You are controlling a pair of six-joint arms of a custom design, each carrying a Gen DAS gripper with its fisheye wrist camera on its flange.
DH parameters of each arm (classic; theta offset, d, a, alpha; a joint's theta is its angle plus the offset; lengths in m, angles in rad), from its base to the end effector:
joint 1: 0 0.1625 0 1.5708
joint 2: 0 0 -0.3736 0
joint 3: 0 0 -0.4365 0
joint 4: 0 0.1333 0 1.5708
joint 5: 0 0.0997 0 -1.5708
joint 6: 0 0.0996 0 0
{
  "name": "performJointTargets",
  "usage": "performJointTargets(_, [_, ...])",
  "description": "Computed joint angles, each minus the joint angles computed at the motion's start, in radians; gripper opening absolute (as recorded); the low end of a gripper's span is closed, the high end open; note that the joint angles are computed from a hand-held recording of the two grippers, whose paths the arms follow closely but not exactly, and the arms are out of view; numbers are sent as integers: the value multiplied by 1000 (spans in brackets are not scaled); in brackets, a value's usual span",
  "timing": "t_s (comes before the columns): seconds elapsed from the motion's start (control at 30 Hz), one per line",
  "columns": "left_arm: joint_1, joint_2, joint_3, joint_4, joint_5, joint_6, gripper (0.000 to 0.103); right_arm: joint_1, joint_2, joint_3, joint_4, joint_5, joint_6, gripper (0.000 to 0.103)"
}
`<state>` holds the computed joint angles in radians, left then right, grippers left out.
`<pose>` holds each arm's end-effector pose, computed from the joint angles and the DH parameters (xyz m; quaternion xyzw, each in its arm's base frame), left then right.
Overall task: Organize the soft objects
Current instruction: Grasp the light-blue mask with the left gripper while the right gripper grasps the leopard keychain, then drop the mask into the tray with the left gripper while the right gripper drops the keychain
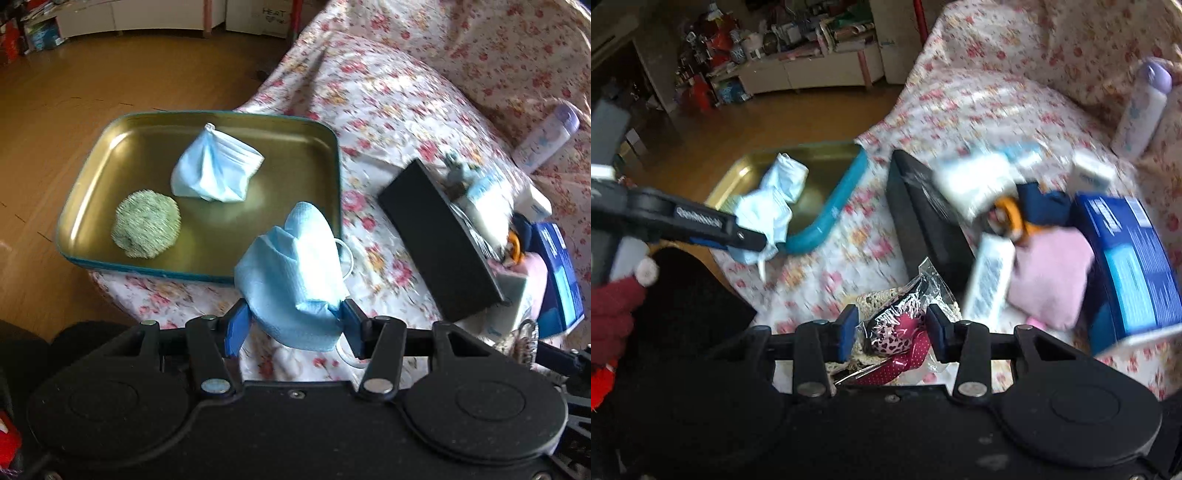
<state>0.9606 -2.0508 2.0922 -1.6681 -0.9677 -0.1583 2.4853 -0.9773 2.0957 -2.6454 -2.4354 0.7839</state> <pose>-0.0552 -0.4101 0.3995 0.2057 0.9321 -0.1360 0.2652 0.4285 -0.2574 0.0107 0.0684 -0.9053 0.3013 0.2916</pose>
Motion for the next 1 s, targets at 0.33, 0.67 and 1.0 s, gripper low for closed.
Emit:
performJointTargets(0.33, [59,100,-90,-130,82,74,51,-40,127,-188,-104,3,-217,39])
performJointTargets(0.67, [131,252,-199,-255,171,142,51,-87,259,-382,-105,20,-327,40])
performJointTargets(1.0, [188,390,-294,-268,210,152,51,-133,354,-510,-57,29,-334,40])
